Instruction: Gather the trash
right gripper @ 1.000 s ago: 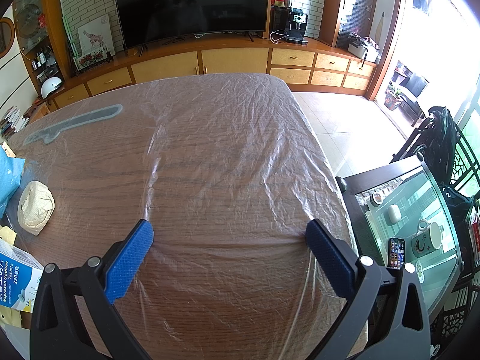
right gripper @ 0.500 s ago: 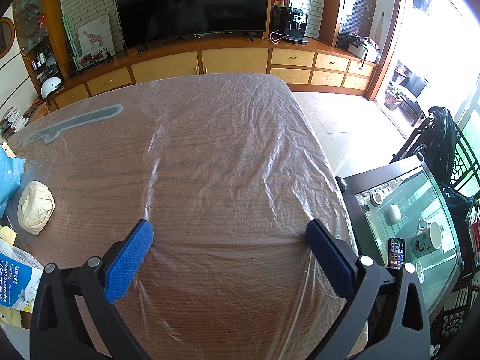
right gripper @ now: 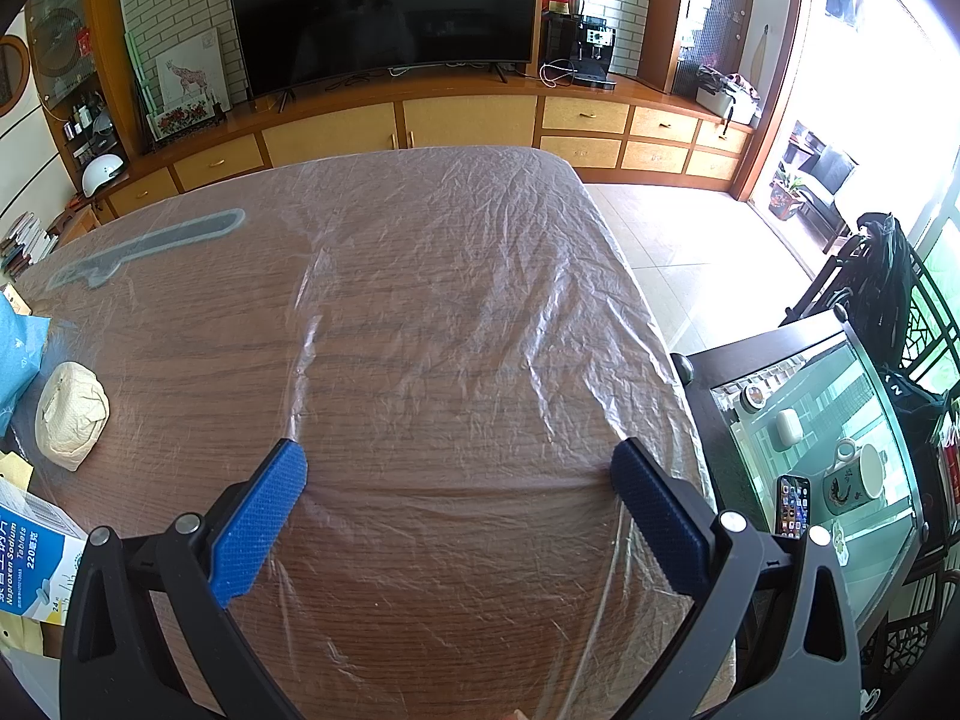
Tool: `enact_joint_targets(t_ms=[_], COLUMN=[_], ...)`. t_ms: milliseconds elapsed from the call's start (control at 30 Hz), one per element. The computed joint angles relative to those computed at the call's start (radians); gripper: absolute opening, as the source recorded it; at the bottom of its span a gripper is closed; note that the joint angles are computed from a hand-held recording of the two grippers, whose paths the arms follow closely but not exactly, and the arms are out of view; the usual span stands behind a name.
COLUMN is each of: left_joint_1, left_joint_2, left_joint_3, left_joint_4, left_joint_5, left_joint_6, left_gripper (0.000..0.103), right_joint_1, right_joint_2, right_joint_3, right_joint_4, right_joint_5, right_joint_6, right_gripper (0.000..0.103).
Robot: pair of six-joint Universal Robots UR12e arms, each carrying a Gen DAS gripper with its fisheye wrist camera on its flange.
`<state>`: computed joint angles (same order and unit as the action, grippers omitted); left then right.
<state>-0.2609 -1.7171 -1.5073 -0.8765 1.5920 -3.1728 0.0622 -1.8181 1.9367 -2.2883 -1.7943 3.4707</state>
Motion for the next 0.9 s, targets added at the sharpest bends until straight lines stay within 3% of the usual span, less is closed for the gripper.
enact_joint_targets(t_ms=[267, 400, 567, 700, 900], left_joint_1=[0.0, 0.002, 0.016, 0.023, 0.001], left_joint_2=[0.0, 0.002, 0.033, 0.082, 0.117], left_joint_3=[0.0, 0.005, 0.0, -0.031, -0.042], left_joint_4=[0.0, -0.019, 0.027, 0.065, 0.004], left_joint_5=[0.001, 0.004, -0.049, -0.148, -0.225], left_joint_6=[-0.001, -0.008, -0.032, 0.067, 0.187], left_gripper=[0.102, 0.102, 0.101, 0.101, 0.099], right_joint_1=[-0.002, -0.007, 0.035, 0.068, 0.161], right_joint_2=[0.001, -0.005, -0.025, -0.077, -0.088], right_joint_3=[-0.004, -0.025, -0.058, -0.044, -0.054], right_joint_4=[0.008, 0.063, 0.034, 0.044, 0.099], right_joint_5=[0.001, -0.008, -0.028, 0.005, -0.018], right_joint_6=[0.002, 0.078, 0.13, 0.068, 0.066], right_gripper=[0.099, 0.099, 0.099, 0.099, 0.093])
